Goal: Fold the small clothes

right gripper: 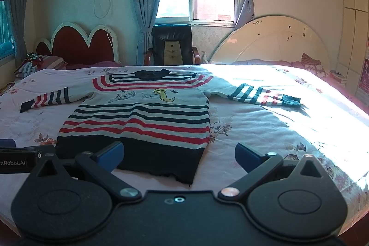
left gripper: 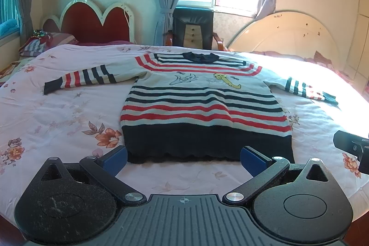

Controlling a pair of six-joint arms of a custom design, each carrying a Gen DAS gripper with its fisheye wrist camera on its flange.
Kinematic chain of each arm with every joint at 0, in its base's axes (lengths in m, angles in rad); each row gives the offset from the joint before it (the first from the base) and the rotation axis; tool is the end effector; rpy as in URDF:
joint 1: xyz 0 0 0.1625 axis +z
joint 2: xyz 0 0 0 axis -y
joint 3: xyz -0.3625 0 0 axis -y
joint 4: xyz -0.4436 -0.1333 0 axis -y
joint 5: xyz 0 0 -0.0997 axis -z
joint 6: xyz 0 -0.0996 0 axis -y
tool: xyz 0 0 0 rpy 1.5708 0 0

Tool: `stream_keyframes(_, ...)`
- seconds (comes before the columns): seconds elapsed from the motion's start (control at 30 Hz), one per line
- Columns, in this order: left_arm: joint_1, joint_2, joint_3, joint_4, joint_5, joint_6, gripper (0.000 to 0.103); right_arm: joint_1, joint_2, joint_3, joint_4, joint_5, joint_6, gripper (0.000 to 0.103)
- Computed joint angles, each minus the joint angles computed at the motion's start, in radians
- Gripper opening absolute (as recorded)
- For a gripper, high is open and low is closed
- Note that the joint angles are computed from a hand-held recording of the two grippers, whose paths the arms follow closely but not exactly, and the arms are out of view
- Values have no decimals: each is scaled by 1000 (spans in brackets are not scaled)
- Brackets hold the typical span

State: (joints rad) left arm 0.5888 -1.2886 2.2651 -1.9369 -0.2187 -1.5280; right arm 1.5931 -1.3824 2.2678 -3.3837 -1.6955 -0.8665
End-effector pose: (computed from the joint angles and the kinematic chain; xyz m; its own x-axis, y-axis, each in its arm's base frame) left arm -0.2201 -0.4242 0.0683 -0.6661 -0.4336 -0.6069 0.3737 0.5102 -0.7746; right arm 0.1318 -0.4847 0.1957 -0.6336 -0.4069 0.6581 -0.7663 0.4472 -0.4612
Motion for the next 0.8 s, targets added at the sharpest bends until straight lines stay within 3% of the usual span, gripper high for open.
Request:
stream_keyframes(0.5, -3, -4, -11, 64, -1, -36, 103, 0, -5, 10, -9, 10, 6, 102)
stream_keyframes(0.8, -1, -5, -4, 32, 4, -5, 103, 3, -1, 5, -7, 5, 11, 102)
